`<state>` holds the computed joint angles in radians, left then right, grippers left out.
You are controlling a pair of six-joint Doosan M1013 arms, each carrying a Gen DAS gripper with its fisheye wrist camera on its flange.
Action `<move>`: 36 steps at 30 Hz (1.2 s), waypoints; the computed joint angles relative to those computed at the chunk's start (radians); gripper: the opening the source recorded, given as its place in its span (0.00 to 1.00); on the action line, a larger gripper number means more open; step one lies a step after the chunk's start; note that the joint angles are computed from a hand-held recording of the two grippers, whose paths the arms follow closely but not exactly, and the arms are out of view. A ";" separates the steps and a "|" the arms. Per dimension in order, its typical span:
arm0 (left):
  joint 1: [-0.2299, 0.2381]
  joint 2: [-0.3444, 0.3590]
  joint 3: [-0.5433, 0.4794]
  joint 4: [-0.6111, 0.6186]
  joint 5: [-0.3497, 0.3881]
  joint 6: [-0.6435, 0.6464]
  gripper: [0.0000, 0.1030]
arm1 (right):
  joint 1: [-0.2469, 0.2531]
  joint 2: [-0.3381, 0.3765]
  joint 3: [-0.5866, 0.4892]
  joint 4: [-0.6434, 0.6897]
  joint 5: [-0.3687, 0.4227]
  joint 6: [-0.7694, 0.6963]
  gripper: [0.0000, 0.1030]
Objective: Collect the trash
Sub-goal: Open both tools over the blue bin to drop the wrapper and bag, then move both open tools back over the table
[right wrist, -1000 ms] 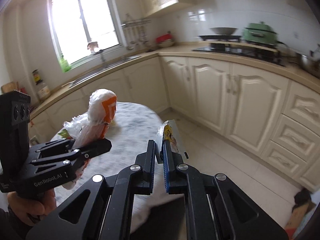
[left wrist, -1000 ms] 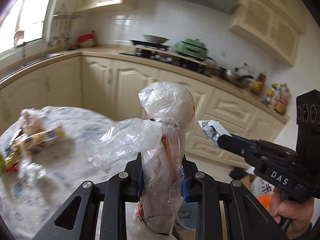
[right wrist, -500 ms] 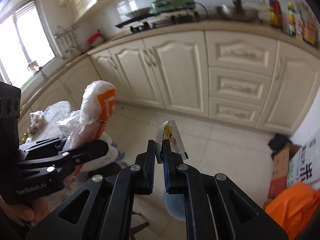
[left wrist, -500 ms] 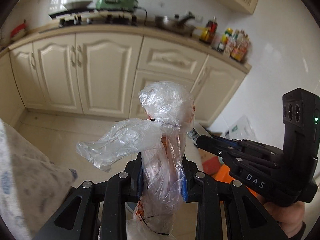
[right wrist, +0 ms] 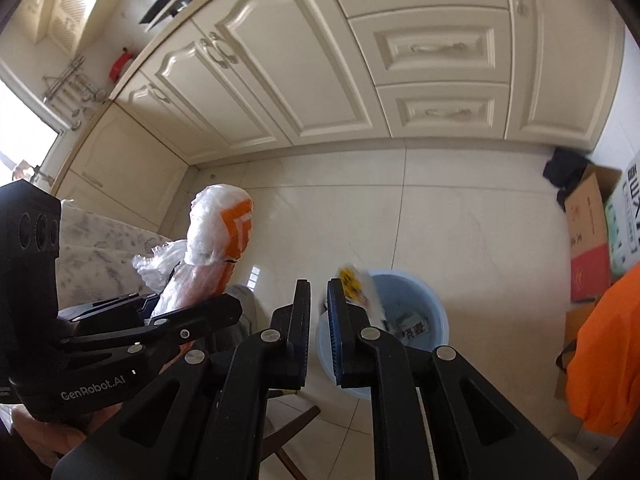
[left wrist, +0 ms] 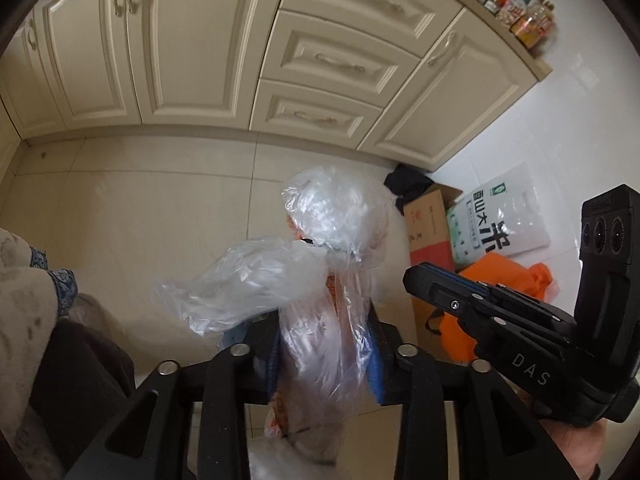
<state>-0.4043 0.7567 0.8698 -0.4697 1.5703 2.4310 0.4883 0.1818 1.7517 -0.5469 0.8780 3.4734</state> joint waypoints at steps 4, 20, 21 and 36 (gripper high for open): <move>-0.015 0.006 -0.007 -0.002 -0.051 -0.009 0.78 | 0.001 -0.003 0.013 0.017 0.003 0.016 0.20; 0.078 -0.153 0.118 -0.099 -0.239 0.037 0.98 | 0.024 0.019 -0.060 -0.049 0.137 0.075 1.00; 0.088 -0.161 0.118 -0.112 -0.246 0.036 0.98 | 0.024 0.022 -0.072 -0.053 0.142 0.065 1.00; 0.413 -0.322 0.196 -0.368 -0.357 0.149 0.99 | 0.062 0.152 -0.422 -0.238 0.209 -0.192 1.00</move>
